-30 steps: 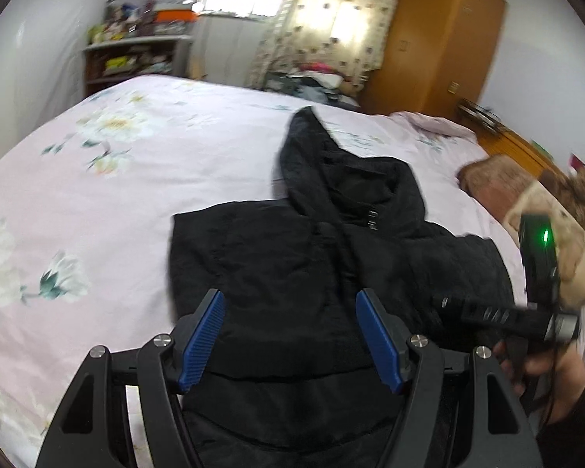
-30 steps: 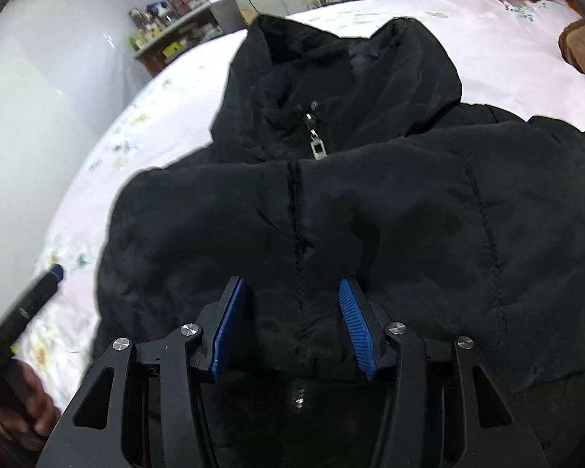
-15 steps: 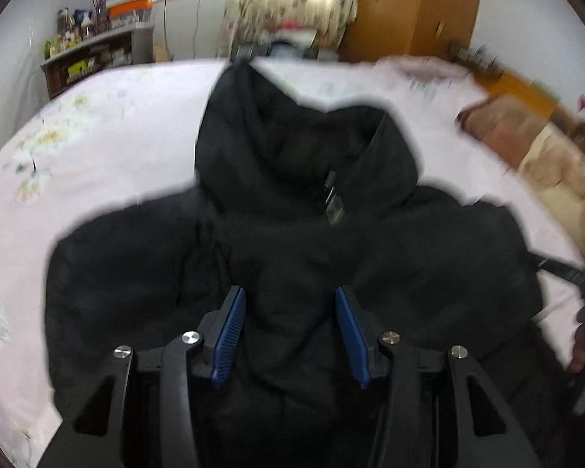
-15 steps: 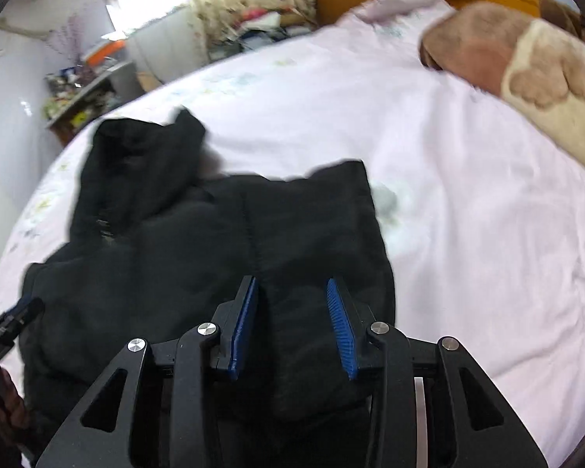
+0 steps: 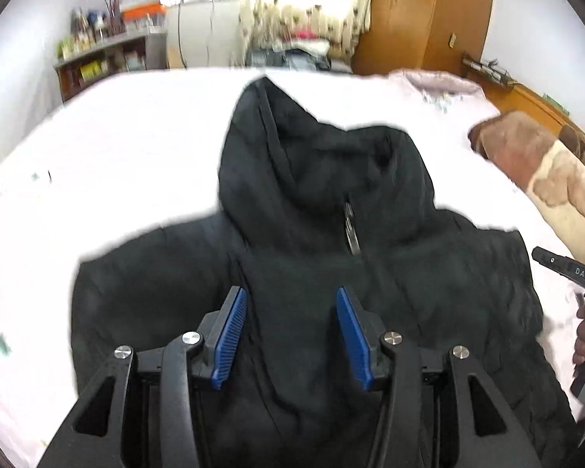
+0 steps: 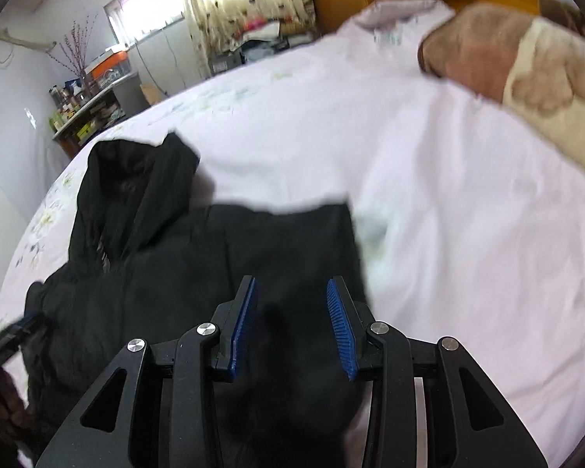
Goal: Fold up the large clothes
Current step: 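Fold the held sleeve across the jacket body with the right tool, release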
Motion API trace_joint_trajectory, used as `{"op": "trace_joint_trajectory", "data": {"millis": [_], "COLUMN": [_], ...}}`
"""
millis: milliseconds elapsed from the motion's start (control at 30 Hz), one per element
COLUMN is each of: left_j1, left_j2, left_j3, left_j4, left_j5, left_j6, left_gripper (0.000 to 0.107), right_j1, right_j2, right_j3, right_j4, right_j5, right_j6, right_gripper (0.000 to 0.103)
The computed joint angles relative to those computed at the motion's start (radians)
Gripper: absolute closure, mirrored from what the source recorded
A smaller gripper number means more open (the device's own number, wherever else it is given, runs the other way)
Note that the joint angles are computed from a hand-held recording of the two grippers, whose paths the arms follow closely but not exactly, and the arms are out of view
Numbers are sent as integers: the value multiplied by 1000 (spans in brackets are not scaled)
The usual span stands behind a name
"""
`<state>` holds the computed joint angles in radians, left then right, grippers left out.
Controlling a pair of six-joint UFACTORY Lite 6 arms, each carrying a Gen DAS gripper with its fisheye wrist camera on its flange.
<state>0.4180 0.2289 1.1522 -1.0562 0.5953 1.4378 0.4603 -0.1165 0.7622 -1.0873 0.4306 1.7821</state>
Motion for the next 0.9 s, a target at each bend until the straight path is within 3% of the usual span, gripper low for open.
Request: {"op": "trace_joint_trajectory", "data": {"millis": [167, 267, 367, 533, 600, 667, 733, 900], "left_j1": [-74, -89, -58, 123, 128, 96, 82, 127], "left_j2": [205, 200, 136, -51, -53, 7, 35, -58], "left_j3": [121, 84, 75, -71, -117, -118, -107, -89], "left_j4": [115, 51, 104, -25, -7, 32, 40, 166], "left_j5": [-116, -158, -103, 99, 58, -25, -48, 47], "left_j6": [-121, -48, -101, 115, 130, 94, 79, -65], "left_gripper": [53, 53, 54, 54, 54, 54, 54, 54], "right_j1": [-177, -191, -136, 97, 195, 202, 187, 244], "right_j2": [261, 297, 183, -73, -55, 64, 171, 120], "right_j3": [159, 141, 88, -41, -46, 8, 51, 96], "right_j4": [212, 176, 172, 83, 90, 101, 131, 232], "right_j5": [-127, -164, -92, 37, 62, 27, -4, 93], "right_j6": [-304, -256, -217, -43, -3, -13, -52, -92], "right_gripper": [65, 62, 62, 62, 62, 62, 62, 62]}}
